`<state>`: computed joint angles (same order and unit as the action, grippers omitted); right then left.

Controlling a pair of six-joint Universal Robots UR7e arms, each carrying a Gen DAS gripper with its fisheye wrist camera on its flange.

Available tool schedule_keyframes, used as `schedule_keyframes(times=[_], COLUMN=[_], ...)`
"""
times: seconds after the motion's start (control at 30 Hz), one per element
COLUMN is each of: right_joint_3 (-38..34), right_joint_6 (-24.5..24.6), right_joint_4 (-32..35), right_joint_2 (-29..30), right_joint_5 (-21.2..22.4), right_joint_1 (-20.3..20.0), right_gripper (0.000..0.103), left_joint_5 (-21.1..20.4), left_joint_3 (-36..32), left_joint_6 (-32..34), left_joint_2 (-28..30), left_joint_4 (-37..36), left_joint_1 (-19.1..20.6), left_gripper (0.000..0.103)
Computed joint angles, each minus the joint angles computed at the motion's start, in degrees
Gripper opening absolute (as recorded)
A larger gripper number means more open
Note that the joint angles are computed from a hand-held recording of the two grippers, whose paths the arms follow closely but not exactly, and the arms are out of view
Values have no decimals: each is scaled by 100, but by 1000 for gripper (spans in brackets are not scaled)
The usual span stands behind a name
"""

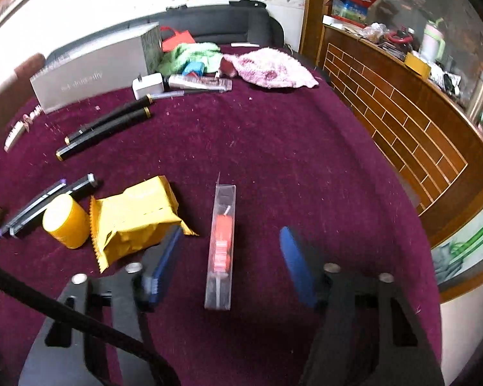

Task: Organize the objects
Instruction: 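Lift the bottle with the left tool while the right tool grasps the clear red-capped tube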

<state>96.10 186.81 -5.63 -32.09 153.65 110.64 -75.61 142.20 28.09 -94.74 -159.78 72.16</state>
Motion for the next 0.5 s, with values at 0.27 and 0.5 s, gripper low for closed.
schedule_keyframes(times=[0.27,0.5], right_joint_3=[-341,418], right_joint_6=[416,787], right_joint_4=[764,380], right_joint_2=[242,-243], right_joint_5=[-277,-1050], right_joint_1=[-118,102], right_gripper=[11,11], left_joint_5=[-116,-325], left_joint_3=[19,-11], left_joint_6=[62,112], left_joint_2=[-220,-421], left_joint_4=[105,175], left_joint_1=[84,223], left_gripper=[29,29])
